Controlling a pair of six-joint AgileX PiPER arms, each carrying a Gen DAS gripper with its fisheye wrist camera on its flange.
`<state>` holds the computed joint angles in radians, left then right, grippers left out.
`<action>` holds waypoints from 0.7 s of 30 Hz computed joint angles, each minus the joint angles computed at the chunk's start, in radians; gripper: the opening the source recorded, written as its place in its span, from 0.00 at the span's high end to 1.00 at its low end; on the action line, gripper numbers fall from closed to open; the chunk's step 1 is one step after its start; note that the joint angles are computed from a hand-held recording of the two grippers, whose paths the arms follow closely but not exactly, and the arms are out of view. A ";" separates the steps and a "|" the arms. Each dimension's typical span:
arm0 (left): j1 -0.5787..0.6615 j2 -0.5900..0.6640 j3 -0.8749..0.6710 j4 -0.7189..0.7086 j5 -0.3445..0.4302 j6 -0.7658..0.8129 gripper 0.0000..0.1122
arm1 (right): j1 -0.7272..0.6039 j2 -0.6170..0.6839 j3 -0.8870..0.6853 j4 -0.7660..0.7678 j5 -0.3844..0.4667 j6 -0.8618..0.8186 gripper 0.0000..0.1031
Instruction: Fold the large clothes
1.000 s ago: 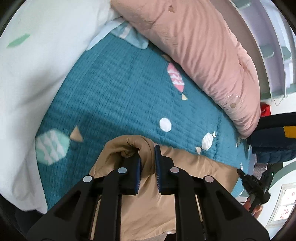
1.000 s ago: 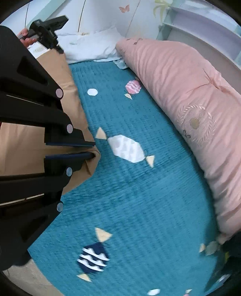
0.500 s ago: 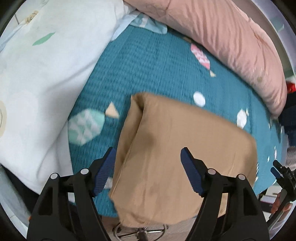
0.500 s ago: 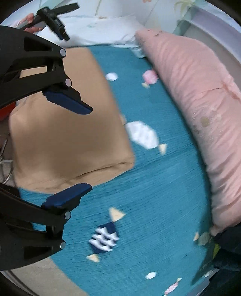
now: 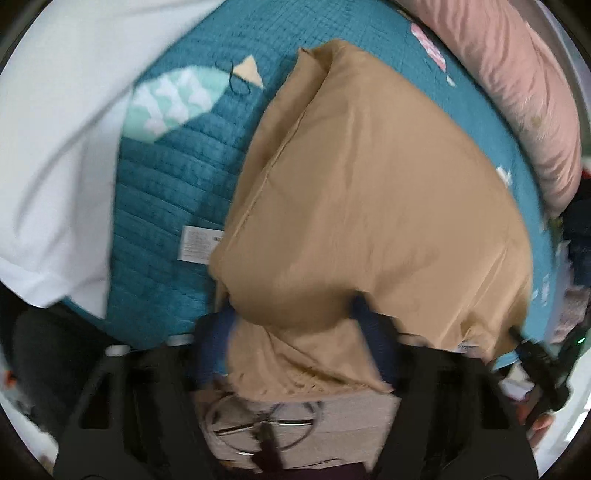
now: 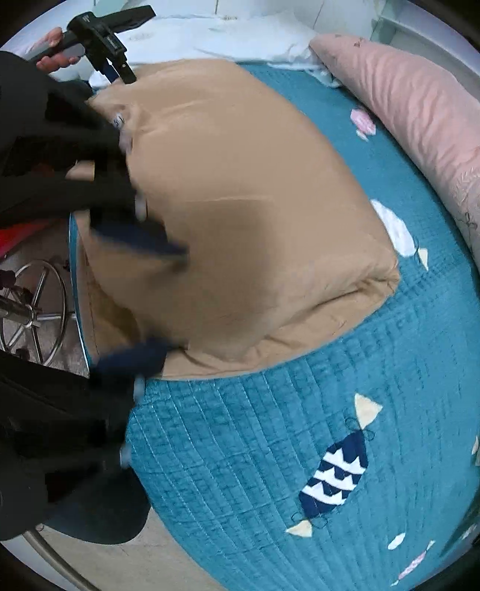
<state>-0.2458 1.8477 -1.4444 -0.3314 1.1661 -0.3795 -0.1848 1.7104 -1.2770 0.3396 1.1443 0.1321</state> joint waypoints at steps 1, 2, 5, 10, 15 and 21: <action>0.019 0.002 0.016 -0.044 -0.012 0.014 0.69 | -0.012 -0.001 0.009 0.030 -0.008 -0.008 0.81; 0.032 -0.005 0.034 -0.071 -0.024 0.020 0.80 | -0.024 -0.007 0.016 0.054 -0.015 -0.009 0.83; 0.048 -0.047 0.069 -0.108 -0.048 0.055 0.90 | -0.031 -0.040 0.022 0.067 -0.017 -0.025 0.87; 0.072 -0.133 0.109 -0.125 -0.025 0.079 0.92 | -0.050 -0.087 0.014 0.077 0.036 -0.055 0.87; 0.081 -0.221 0.185 -0.129 -0.017 0.099 0.92 | -0.071 -0.141 0.057 0.070 0.072 -0.094 0.87; 0.103 -0.219 0.298 -0.167 -0.065 0.122 0.91 | -0.093 -0.139 0.157 0.080 0.019 -0.131 0.86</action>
<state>-0.1431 1.6284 -1.1467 -0.4988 1.1015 -0.2580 -0.2777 1.5713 -1.1197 0.4199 1.1632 0.0007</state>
